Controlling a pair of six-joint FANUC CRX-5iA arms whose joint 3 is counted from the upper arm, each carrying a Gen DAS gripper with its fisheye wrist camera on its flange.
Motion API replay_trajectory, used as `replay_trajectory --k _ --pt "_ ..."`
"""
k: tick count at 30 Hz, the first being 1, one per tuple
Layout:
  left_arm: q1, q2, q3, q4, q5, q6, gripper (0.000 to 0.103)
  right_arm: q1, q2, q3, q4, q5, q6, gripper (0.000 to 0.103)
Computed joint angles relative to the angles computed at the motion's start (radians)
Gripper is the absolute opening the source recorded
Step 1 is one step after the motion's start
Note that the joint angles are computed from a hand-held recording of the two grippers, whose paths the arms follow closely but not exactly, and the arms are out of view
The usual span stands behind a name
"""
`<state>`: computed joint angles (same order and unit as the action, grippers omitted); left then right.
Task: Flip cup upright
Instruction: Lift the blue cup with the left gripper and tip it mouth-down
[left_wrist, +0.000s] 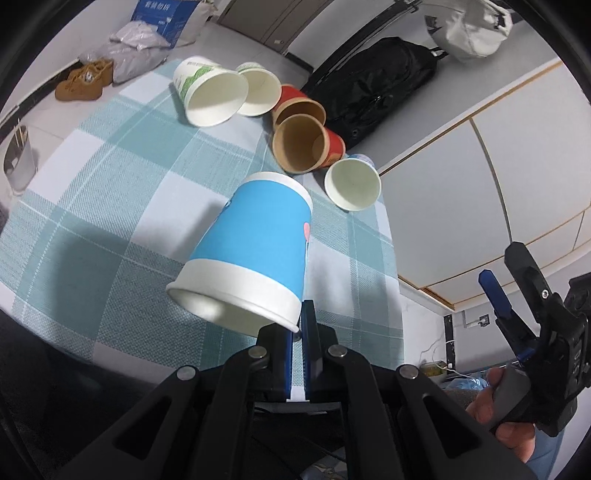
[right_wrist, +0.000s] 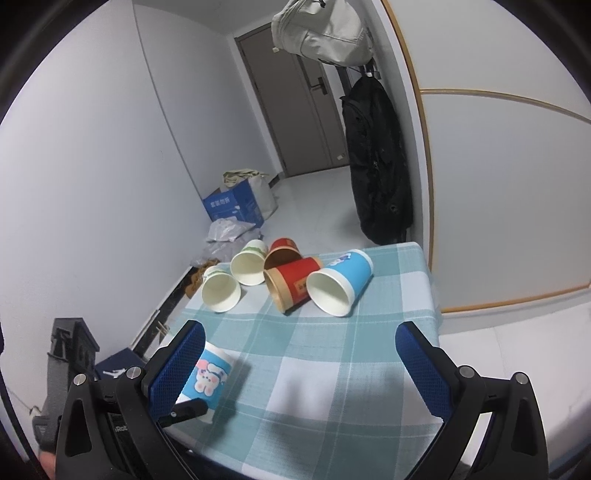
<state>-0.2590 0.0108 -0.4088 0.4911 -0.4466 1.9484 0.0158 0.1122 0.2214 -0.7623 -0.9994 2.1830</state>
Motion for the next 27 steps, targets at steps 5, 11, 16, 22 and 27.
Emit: replay_trajectory --k 5,11,16,22,27 --pt "-0.001 -0.004 -0.016 0.022 -0.002 -0.001 0.000 0.005 0.003 0.002 0.006 0.002 -0.012 0.103" --pt "-0.010 -0.004 -0.059 0.145 0.035 -0.106 0.000 -0.011 0.005 0.007 -0.031 -0.019 0.012 0.103" --pt "-0.021 -0.006 -0.089 0.258 0.049 -0.209 0.001 -0.008 0.005 0.005 -0.029 -0.012 0.009 0.103" --pt "-0.018 -0.003 -0.090 0.313 -0.001 -0.269 0.008 -0.022 0.006 0.008 -0.061 -0.017 0.019 0.103" --pt "-0.016 -0.001 -0.058 0.236 -0.041 -0.223 0.048 -0.020 0.004 0.006 -0.059 -0.014 0.020 0.103"
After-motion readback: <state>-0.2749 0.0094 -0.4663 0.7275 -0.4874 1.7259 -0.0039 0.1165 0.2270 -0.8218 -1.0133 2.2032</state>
